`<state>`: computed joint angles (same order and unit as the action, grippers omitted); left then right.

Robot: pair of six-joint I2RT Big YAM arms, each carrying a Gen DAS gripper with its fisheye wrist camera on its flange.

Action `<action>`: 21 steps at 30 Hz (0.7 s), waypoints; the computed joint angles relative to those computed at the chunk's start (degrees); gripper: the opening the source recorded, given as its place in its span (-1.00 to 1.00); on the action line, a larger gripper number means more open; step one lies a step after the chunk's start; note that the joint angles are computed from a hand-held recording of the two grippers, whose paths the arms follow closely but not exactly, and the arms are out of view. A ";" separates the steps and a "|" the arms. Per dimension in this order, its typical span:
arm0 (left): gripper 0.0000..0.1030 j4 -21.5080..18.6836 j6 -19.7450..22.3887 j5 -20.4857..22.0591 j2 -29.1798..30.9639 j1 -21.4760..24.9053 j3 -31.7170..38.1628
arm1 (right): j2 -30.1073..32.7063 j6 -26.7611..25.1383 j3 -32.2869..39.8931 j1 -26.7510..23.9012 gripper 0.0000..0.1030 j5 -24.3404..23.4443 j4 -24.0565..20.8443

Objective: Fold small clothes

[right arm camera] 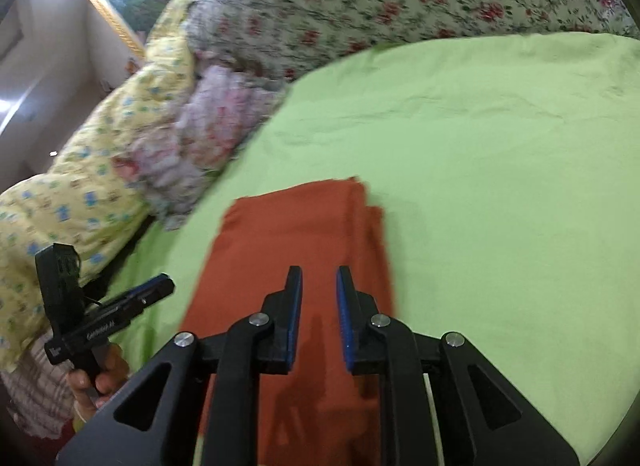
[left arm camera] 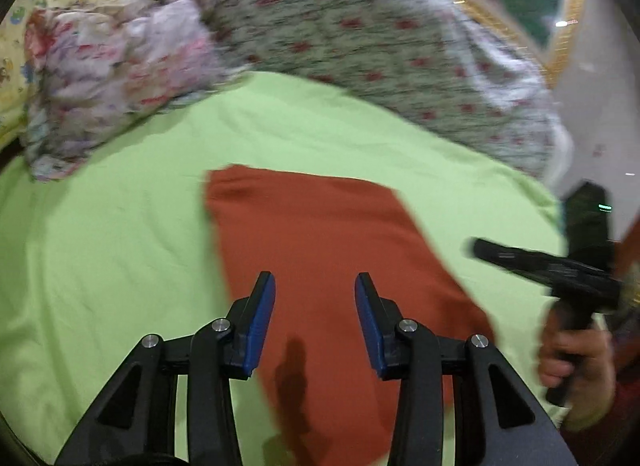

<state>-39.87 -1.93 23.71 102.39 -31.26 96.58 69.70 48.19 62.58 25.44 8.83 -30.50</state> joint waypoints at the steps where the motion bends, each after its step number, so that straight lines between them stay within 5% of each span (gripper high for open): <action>1: -0.20 0.21 0.32 1.04 -0.57 -0.30 -0.95 | -0.27 0.34 -0.31 1.18 -0.64 -0.07 0.68; 6: -0.23 -3.44 0.53 0.35 0.49 -0.85 -2.24 | 0.79 2.13 -0.59 3.75 -0.64 0.12 0.72; 13: -0.26 -0.43 1.77 1.08 -0.93 -0.29 -7.72 | 2.73 5.98 -1.34 6.42 -0.72 3.54 -7.10; 16: -0.26 0.84 2.61 0.20 -2.01 -0.45 -9.62 | -0.27 8.86 -6.25 7.88 -0.84 5.13 -3.13; 21: -0.24 2.59 3.99 -2.14 -5.76 -0.38 -13.62 | -2.59 11.37 -8.34 9.18 -0.89 7.91 -2.77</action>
<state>-37.28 2.05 21.57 96.63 -31.64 82.96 67.11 59.57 54.24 34.62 16.74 -33.27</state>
